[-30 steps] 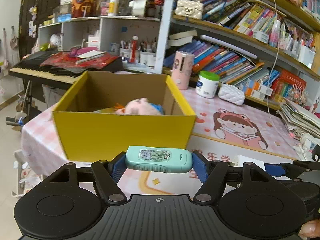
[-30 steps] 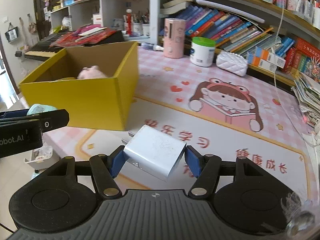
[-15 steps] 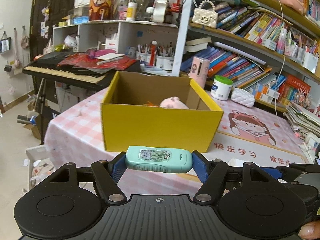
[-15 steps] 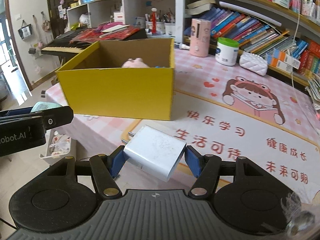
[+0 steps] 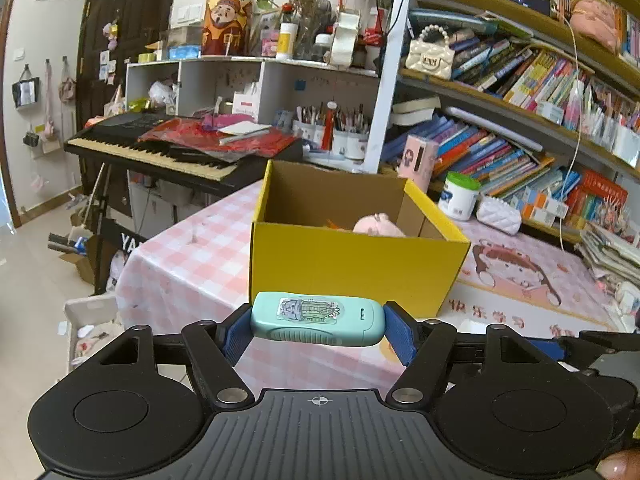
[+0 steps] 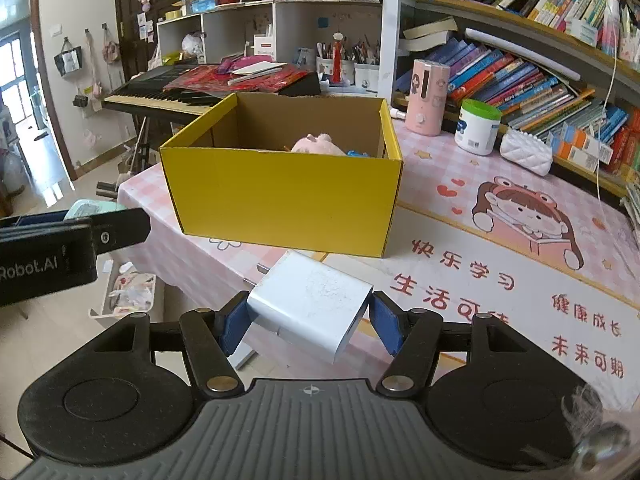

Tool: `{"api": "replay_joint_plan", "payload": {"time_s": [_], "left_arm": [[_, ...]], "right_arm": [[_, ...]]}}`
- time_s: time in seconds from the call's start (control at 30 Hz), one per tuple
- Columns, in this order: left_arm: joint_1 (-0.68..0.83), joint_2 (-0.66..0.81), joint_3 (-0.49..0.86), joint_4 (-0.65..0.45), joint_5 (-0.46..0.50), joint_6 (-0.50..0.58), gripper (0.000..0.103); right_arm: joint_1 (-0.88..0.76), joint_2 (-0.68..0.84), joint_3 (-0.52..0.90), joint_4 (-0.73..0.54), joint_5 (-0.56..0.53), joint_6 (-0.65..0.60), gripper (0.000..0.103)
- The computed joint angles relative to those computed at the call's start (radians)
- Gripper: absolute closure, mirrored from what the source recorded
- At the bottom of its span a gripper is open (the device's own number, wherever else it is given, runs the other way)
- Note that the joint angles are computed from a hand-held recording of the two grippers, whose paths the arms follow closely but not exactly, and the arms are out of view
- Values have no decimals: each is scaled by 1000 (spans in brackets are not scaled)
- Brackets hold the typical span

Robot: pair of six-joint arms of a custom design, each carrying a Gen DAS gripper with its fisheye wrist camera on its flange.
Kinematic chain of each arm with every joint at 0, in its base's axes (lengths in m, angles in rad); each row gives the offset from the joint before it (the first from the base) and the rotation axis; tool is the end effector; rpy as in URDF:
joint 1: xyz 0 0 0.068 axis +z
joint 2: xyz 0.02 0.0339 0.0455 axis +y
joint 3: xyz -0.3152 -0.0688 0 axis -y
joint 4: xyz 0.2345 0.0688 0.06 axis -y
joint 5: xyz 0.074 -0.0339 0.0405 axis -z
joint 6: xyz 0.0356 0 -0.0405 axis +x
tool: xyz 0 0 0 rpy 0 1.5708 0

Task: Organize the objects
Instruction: 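Carry the USB stick with the left tool while the right tool carries the charger over the yellow box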

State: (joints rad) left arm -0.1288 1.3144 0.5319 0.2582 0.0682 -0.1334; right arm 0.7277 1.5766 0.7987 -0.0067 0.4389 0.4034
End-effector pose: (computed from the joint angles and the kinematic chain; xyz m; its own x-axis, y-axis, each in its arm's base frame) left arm 0.2411 -0.0337 0.2408 -0.5169 -0.0669 -0.8534 0.1190 0.9817 -0.1490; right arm 0.2387 0.1924 0.2318 -0.6334 -0.0884 -0.7687 -0.1402 0.9901 0.0017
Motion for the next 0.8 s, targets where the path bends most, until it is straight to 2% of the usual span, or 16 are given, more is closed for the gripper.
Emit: {"api": "replay_joint_plan", "payload": {"time_s": [0.2,0.4,0.57,0.8], "left_arm": [[-6,40,20,45,7,-9,34],[-11,114,82,72,-21,-10,34],[-13,193,169,94,-58,-4,34],[-49,335,329,107,-118,-5,34]], "right_arm": [[-17,4,18,8,7,-41,41],[-86,41,56,71,-33,-103,41],[-166,82,129,126,-70,-165,41],[-295,186,311,155,-172,-251,41]]}}
